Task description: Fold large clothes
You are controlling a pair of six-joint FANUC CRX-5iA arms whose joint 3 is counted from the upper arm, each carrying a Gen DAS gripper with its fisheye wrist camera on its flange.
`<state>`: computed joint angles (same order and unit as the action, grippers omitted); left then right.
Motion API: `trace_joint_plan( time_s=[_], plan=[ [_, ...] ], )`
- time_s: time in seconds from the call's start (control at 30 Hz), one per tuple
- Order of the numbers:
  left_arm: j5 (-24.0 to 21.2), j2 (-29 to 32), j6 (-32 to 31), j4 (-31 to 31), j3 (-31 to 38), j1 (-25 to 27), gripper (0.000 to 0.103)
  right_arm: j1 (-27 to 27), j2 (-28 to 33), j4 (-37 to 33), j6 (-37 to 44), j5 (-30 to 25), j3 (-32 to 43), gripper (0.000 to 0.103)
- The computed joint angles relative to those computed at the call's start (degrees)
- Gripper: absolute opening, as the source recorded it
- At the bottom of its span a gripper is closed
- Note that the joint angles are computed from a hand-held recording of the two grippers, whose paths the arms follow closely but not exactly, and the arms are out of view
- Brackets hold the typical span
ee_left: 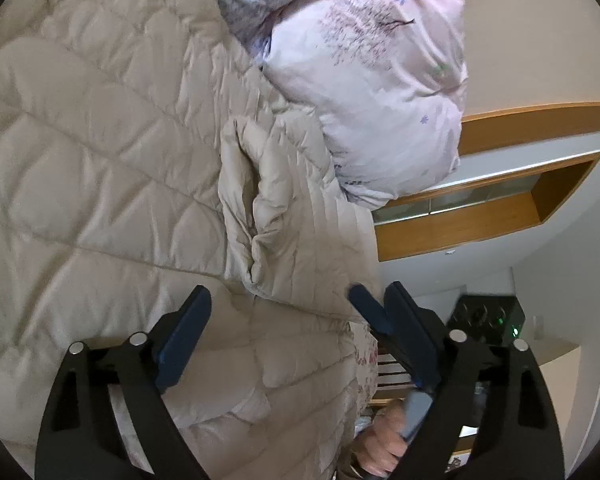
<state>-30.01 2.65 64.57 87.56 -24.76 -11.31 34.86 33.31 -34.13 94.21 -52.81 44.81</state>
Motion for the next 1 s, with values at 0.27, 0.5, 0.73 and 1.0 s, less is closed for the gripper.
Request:
trace_joint_plan(
  time_s=[0.27, 0.5, 0.73, 1.0],
  plan=[
    [0.33, 3.92, 6.84, -4.62, 3.67, 0.22, 0.049, -8.78, -0.77, -10.23, -9.52, -3.35, -2.89, 0.073],
    [5.01, 3.95, 3.86, -1.88, 3.08, -0.44, 0.007, -10.75, 0.87, -13.21, -12.96, -0.33, -3.25, 0.073],
    [13.83, -3.67, 6.76, -10.66, -0.76, 2.45, 0.007, -10.4, 1.38, -10.14, -17.93, 4.06, -4.18, 0.073],
    [11.13, -7.25, 26.02, -33.86, -1.21, 9.93, 0.004, -7.28, 1.48, 0.6, -24.87, 10.21, -5.98, 0.042]
  ],
)
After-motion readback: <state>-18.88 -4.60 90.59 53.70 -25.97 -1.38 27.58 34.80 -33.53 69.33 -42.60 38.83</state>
